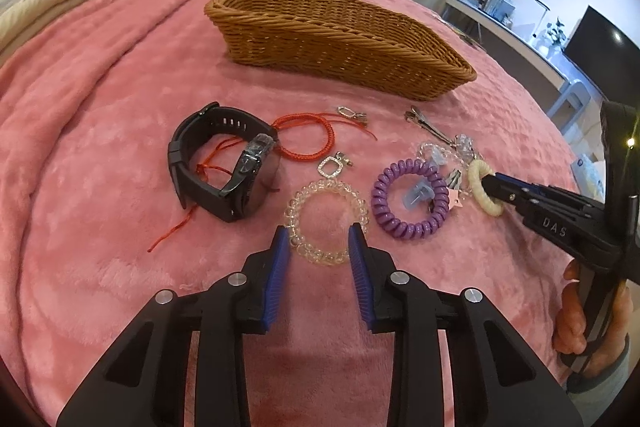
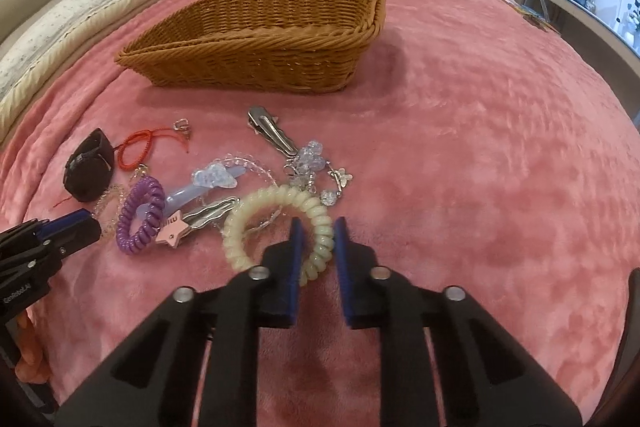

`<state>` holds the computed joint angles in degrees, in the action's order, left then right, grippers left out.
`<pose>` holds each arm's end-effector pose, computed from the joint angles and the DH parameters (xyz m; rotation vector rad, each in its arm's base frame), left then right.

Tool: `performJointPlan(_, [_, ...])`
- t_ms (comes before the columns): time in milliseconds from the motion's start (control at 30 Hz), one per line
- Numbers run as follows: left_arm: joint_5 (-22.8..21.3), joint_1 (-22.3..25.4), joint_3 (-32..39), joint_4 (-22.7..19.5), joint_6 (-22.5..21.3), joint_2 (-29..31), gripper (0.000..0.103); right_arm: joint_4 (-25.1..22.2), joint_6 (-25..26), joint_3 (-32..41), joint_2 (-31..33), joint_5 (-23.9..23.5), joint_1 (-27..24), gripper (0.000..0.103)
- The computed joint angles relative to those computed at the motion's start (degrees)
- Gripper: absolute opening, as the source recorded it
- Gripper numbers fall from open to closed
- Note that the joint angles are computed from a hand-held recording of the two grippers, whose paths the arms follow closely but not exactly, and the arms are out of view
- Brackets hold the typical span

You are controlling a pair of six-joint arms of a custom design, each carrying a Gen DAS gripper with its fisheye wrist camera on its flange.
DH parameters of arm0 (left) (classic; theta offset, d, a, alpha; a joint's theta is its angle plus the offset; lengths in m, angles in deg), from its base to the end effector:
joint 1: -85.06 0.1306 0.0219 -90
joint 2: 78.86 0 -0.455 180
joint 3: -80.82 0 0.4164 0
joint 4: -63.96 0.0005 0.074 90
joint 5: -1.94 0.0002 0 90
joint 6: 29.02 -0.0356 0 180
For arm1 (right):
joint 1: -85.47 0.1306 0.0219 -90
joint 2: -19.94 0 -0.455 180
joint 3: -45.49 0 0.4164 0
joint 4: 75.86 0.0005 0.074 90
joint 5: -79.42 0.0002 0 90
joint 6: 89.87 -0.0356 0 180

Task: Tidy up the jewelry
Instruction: 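Grasp the clear beaded bracelet with left tool while right tool grasps cream coil tie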

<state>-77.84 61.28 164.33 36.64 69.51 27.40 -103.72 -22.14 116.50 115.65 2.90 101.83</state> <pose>0.5492 -0.2494 0.3226 0.4091 2.4482 -0.4638 0.4931 0.1356 0.3230 0.2244 2.4427 0.0014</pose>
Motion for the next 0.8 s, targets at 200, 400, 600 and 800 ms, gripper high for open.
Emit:
performJointPlan(200, [2.57,0.58,-1.3,2.51,-0.18,-0.83,0.006,2.2,1.65,-1.16,-1.23,-0.1,0.73,0.01])
performJointPlan(400, [3.71,0.36,-3.12,6.02,-0.91,-2.43,0.005,4.33,2.96,-2.24,-3.32,1.32,2.27,0.01])
performJointPlan(600, [4.6,0.26,-4.06,8.84,-0.36,-4.69,0.0,4.96,3.68,-1.35,-5.58,2.32,3.04,0.01])
performJointPlan(800, [4.34,0.17,-2.96,7.97,-1.06,-4.91,0.0,4.76,4.66,0.76,-5.86,2.42,3.01,0.01])
